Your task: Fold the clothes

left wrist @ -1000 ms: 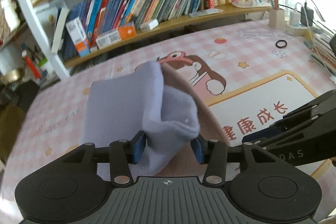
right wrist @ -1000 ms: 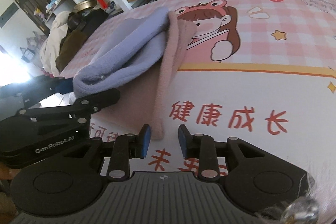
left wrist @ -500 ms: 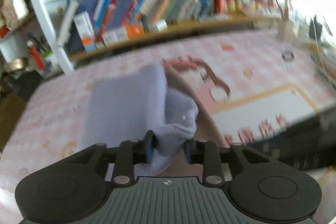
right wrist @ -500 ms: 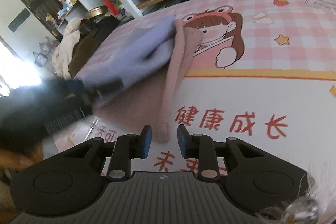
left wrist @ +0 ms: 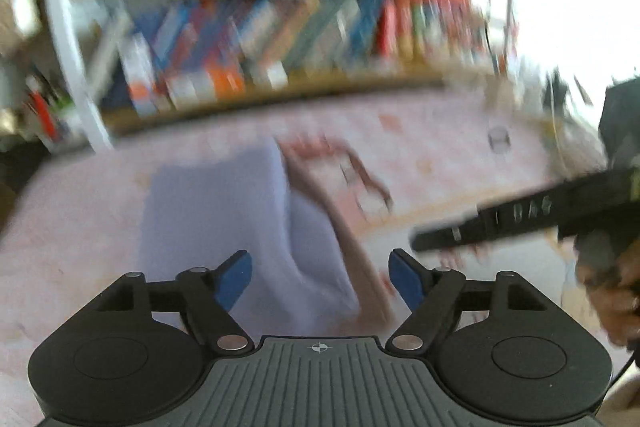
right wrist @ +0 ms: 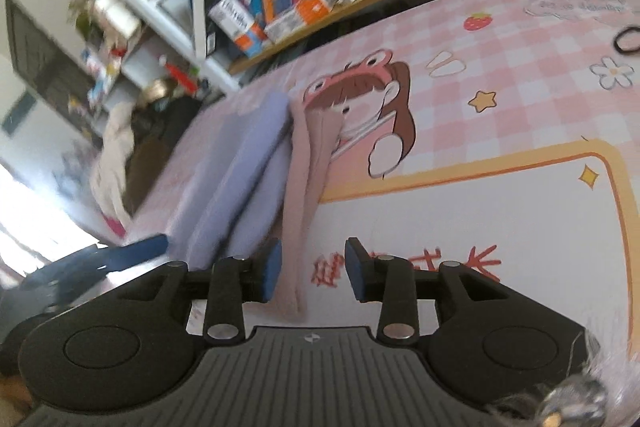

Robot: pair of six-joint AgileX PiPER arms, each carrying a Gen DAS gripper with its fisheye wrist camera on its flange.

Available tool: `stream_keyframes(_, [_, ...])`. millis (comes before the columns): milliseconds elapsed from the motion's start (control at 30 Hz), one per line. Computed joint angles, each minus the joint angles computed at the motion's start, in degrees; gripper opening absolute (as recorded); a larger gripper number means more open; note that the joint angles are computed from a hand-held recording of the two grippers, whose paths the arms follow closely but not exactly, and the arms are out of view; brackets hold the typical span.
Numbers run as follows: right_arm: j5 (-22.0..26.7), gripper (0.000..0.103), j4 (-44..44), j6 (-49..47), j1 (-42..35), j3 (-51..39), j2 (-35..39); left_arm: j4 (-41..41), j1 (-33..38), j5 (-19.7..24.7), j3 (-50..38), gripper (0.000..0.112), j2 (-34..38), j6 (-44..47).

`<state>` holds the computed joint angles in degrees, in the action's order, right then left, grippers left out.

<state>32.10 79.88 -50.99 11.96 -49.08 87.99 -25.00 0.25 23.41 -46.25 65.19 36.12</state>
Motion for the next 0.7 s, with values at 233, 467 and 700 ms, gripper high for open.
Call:
stream_keyframes(233, [2.91, 0.034, 4.1, 0.23, 1.17, -3.46, 2.53, 8.9, 6.07, -4.93, -1.29, 0.083, 0.49, -8.36])
stream_keyframes(467, [6.1, 0.034, 4.29, 5.28, 3.45, -7.62, 7.16, -9.81, 14.58, 4.68, -4.79, 0.029, 8.53, 12.0])
stream_keyframes(700, [3.59, 0.04, 1.24, 15.87, 6.6, -13.25, 13.46, -12.39, 14.35, 11.25, -7.63, 0.028, 16.59, 22.34])
